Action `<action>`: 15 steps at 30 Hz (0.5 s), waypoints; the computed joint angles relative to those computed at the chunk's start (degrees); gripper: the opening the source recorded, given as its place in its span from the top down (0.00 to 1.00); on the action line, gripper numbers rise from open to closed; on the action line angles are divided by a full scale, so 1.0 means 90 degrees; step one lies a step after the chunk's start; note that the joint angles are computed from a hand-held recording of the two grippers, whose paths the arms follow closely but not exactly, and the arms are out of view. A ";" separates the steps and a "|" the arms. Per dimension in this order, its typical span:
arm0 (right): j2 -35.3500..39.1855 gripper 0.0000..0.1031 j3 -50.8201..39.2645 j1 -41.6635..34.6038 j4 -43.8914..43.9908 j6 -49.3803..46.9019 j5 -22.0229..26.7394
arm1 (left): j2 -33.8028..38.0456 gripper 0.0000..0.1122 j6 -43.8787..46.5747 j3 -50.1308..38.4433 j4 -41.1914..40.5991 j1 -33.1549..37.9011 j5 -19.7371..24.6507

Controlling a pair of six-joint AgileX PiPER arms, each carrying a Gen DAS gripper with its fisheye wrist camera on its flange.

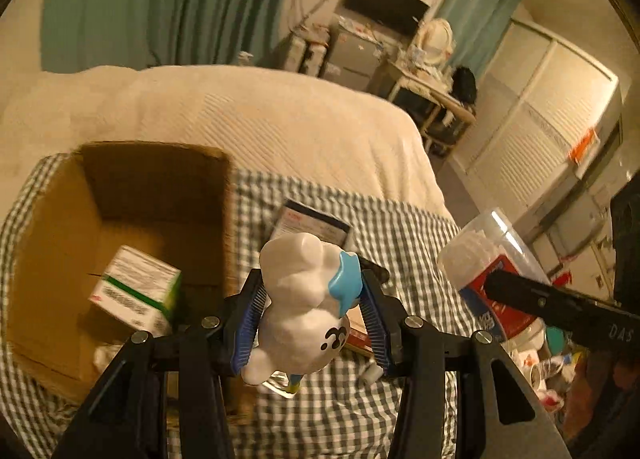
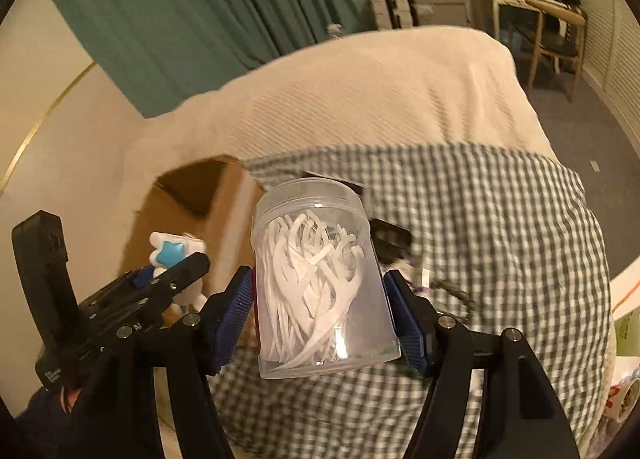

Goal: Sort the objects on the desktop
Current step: 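Carry the bear and the jar to the cardboard box and release them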

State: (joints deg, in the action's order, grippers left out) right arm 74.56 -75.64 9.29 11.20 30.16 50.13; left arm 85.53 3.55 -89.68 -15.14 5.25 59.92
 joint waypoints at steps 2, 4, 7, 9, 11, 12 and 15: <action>0.0235 0.37 -0.0483 0.0403 -0.0303 0.0430 0.0114 | -0.0064 0.57 0.0140 -0.0059 -0.0201 0.0426 0.0142; 0.0557 0.37 -0.0996 0.0802 -0.0567 0.0802 0.0210 | -0.0119 0.57 0.0265 -0.0069 -0.0259 0.0809 0.0224; 0.1120 0.37 -0.1771 0.1338 -0.0893 0.1230 0.0340 | -0.0146 0.57 0.0587 -0.0092 -0.0451 0.1471 0.0425; 0.1591 0.37 -0.2334 0.1643 -0.0996 0.1403 0.0381 | -0.0111 0.57 0.0830 -0.0058 -0.0558 0.1908 0.0494; 0.2037 0.37 -0.2856 0.1829 -0.0970 0.1419 0.0438 | -0.0083 0.57 0.1085 0.0031 -0.0623 0.2298 0.0498; 0.2361 0.37 -0.3264 0.1978 -0.0997 0.1446 0.0510 | -0.0078 0.57 0.1191 0.0087 -0.0650 0.2458 0.0488; 0.3044 0.37 -0.4096 0.2220 -0.0959 0.1356 0.0707 | -0.0002 0.57 0.1579 0.0346 -0.0791 0.2990 0.0439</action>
State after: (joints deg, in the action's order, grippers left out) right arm 101.96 -112.50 29.27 2.56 42.36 56.48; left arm 85.51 17.76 -86.56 -22.26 32.15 63.88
